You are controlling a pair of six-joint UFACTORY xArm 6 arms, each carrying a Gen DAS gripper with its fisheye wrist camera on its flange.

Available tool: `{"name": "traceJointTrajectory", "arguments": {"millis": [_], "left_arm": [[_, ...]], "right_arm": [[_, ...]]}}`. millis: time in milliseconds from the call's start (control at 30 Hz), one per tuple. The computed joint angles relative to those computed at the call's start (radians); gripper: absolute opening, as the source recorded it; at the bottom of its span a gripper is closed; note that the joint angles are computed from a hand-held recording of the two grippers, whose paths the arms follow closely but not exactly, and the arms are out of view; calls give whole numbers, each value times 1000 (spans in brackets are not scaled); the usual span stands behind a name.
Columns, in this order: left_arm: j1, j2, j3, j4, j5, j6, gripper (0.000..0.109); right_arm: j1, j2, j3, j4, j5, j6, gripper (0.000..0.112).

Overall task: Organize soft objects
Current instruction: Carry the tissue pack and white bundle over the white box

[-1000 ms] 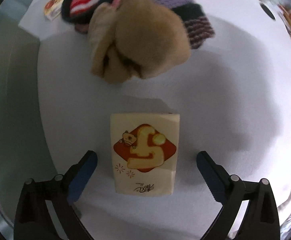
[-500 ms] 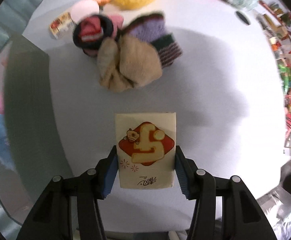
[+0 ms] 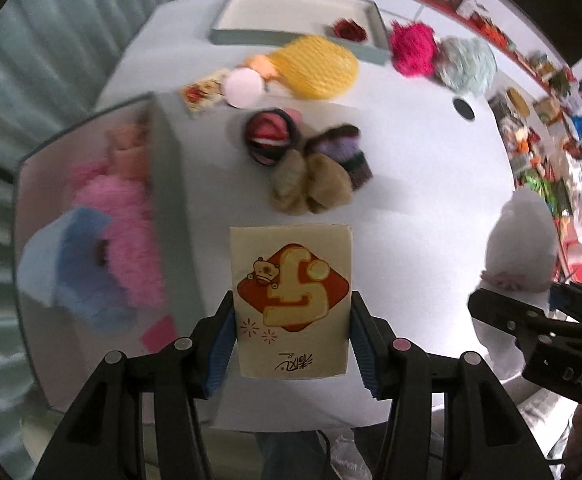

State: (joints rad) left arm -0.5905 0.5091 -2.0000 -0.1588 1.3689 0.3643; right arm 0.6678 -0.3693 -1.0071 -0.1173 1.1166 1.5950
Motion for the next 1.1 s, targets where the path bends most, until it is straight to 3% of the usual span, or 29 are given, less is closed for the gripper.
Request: {"name": "traceJointTrajectory", "arguments": {"millis": [333,733,1100], "left_arm": [[124,-30,-15,1,-52,-51,54],[252,30,-113,33,-35,-141,54],[324,57,-123,45,-24,-164,54]], "right_arm": [[-24,273,-364,-32,74,-236,57],[-18,646,-876,-10,184,-506,57],[-11,862,-1187,32,285,-607,58]]}}
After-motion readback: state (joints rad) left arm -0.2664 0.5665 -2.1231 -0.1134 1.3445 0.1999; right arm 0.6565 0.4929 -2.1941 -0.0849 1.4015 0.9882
